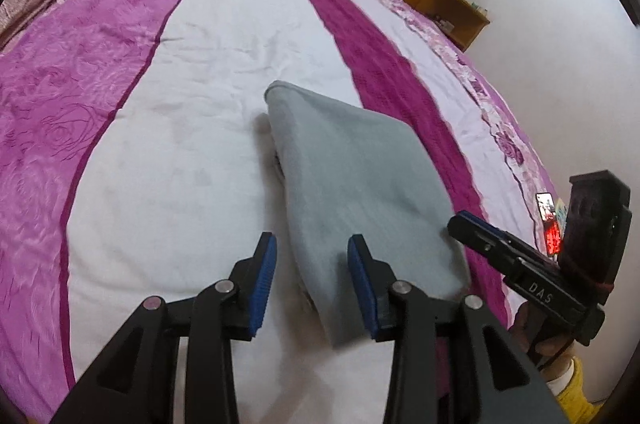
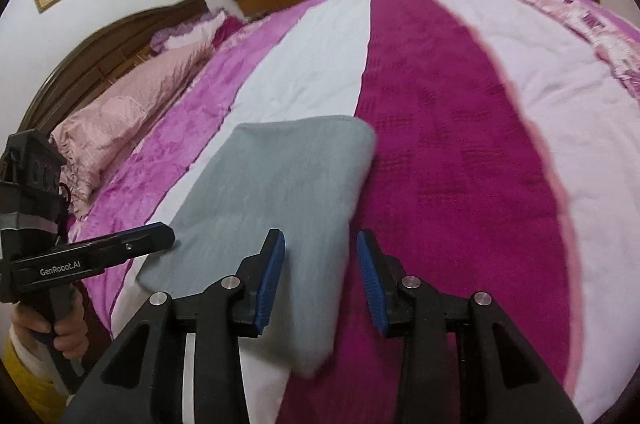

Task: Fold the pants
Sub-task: 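Open both tools and lift them away from the folded pants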

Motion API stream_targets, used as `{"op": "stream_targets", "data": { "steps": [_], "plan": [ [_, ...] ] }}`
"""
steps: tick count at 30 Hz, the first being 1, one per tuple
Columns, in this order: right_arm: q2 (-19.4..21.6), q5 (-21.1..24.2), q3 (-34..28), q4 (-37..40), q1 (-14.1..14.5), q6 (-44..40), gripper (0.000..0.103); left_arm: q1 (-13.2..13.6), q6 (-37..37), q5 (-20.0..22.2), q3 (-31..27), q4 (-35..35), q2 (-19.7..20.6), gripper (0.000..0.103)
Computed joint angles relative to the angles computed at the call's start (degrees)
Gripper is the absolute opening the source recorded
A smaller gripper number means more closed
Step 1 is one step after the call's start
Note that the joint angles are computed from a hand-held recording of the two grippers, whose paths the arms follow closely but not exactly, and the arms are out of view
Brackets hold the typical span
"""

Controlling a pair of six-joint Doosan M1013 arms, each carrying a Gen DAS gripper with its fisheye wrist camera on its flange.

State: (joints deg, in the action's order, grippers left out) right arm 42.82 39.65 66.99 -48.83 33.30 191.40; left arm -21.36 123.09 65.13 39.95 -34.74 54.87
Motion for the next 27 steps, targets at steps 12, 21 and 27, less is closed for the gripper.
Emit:
{"op": "stream_targets", "data": {
  "steps": [12,21,27],
  "plan": [
    [1.46,-0.86,-0.73,-2.10,1.80,0.72,0.013,-2.47,3.93,-14.64,12.58,9.29,-5.61,0.024],
    [3.51,2.46,-3.82,2.09,1.79,-4.83,0.013,-1.83,2.21,-14.23,11.97,8.55,-4.21,0.031],
    [2.46,4.39,-3.52,0.96,2.81,-1.83,0.013,-1.61,0.84,-13.23,13.20,9.64,-5.62,0.031]
  ]
}}
